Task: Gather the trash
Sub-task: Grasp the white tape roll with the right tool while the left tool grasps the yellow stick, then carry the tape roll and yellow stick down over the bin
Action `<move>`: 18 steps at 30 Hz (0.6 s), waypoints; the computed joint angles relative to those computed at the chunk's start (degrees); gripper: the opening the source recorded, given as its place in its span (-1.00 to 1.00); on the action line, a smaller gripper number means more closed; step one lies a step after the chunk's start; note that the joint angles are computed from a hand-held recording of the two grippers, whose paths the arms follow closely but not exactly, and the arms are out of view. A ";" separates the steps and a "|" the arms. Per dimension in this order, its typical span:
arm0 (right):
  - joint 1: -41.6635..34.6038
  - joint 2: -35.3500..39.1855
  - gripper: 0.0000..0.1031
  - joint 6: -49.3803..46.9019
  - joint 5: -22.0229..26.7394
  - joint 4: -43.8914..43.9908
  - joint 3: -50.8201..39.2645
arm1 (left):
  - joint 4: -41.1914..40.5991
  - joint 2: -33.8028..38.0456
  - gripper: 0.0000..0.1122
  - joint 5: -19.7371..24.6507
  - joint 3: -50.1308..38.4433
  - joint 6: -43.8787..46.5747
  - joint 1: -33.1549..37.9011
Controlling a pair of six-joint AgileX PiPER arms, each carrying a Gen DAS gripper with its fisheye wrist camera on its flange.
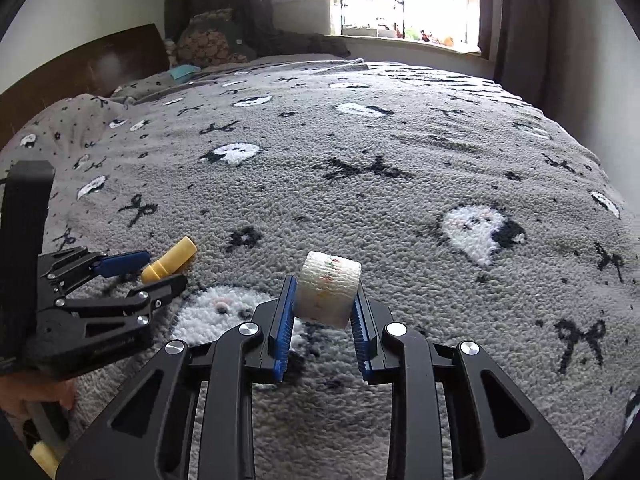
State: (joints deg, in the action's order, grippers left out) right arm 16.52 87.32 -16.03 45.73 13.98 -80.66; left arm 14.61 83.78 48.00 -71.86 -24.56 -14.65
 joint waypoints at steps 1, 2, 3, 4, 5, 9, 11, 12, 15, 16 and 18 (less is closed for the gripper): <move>-0.12 -0.67 -0.48 -0.14 -0.26 -0.40 0.57 | -0.48 0.14 -0.42 0.03 -0.24 0.65 -0.08; -0.16 -1.56 -0.48 -0.14 -0.56 -1.07 1.38 | -0.18 0.12 -0.58 0.16 -0.33 0.55 -0.47; -0.21 -2.44 -0.48 -0.22 -0.78 -1.56 2.16 | -0.14 -0.03 -0.66 0.22 -0.29 0.62 -0.86; -0.44 -3.53 -0.48 -0.71 -0.83 -1.62 3.09 | 0.68 -0.28 -0.65 0.55 -0.13 -0.16 -1.56; -1.03 -4.51 -0.48 -1.63 -0.66 -0.98 3.86 | 1.68 -0.61 -0.65 0.82 0.14 -1.01 -2.35; -3.52 -8.42 -0.48 -4.58 0.03 1.19 6.53 | 2.38 -3.08 -0.65 1.50 1.76 -2.75 -4.18; -4.92 -10.60 -0.48 -6.31 0.63 2.32 7.93 | 3.34 -4.74 -0.65 2.13 2.78 -4.12 -5.72; -5.64 -11.75 -0.48 -7.15 1.05 2.81 8.58 | 4.10 -5.68 -0.65 2.57 3.39 -5.12 -6.76; -7.92 -15.41 -0.48 -10.01 2.50 4.84 10.45 | 5.97 -8.29 -0.65 3.78 4.99 -8.16 -9.95; -8.68 -16.64 -0.48 -10.87 3.00 5.51 11.00 | 6.61 -9.20 -0.65 4.29 5.44 -9.32 -11.14; -10.84 -19.31 -0.48 -13.17 4.41 7.26 12.02 | 8.13 -11.01 -0.65 5.58 6.15 -11.93 -13.84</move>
